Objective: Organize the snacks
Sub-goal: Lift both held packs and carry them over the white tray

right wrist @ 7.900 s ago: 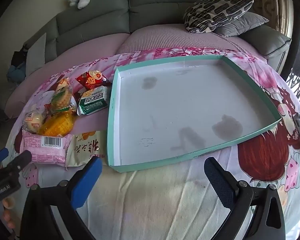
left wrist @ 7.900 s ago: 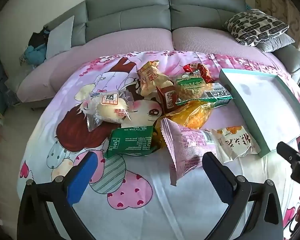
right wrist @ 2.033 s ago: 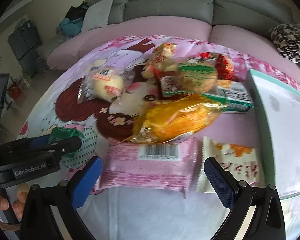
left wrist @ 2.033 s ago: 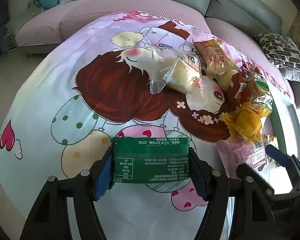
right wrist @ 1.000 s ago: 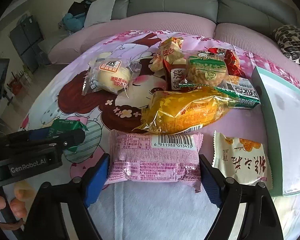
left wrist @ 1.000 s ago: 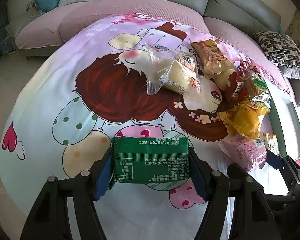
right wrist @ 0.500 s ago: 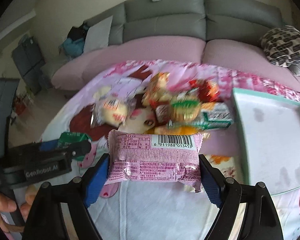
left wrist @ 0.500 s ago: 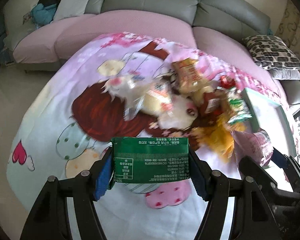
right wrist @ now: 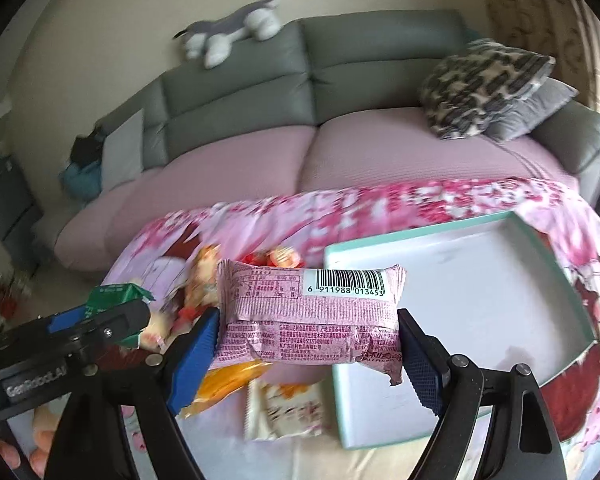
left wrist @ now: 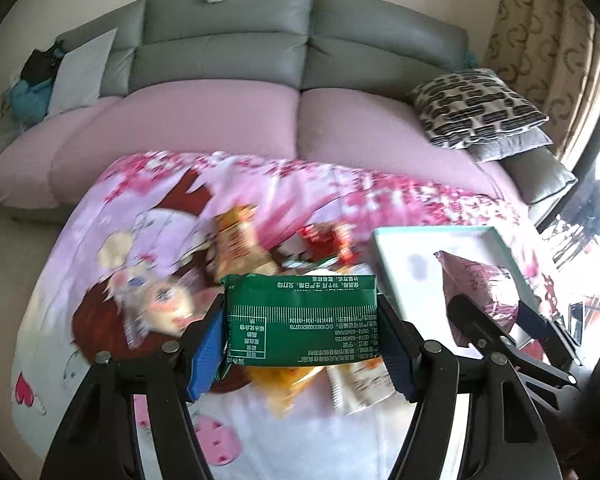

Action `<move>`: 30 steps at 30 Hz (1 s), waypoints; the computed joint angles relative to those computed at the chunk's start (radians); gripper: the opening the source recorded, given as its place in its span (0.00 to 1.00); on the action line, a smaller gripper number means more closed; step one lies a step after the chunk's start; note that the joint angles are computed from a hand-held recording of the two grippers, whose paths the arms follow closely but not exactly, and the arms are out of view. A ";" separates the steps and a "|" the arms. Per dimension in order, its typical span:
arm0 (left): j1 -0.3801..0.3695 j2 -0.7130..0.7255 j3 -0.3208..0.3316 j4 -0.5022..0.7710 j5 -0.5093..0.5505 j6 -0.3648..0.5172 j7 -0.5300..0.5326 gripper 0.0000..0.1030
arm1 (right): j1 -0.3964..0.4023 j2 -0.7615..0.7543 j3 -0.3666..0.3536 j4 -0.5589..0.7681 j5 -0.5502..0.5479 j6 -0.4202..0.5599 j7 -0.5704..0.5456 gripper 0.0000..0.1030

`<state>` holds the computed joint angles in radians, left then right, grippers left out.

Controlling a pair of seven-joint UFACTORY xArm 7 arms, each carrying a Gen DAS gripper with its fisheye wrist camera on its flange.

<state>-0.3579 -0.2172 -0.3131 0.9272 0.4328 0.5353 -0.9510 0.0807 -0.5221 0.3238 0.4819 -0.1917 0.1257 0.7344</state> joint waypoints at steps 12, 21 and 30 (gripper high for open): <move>-0.126 0.302 0.040 0.313 0.118 0.047 -0.072 0.68 | -0.131 0.001 -0.123 -0.064 0.045 -0.032 -0.053 0.84; -0.253 0.527 0.128 0.509 0.079 0.029 -0.016 0.68 | -0.349 0.043 -0.095 -0.103 -0.001 -0.012 -0.008 0.84; -0.337 0.679 0.205 0.650 0.026 0.028 0.037 0.69 | -0.474 0.107 -0.024 -0.096 -0.105 -0.053 0.079 0.84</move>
<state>-0.6945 0.4622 -0.1084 1.5769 0.4588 0.5637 -0.9137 -0.3936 -0.4154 0.2999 0.3860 -0.2963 0.0728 0.8130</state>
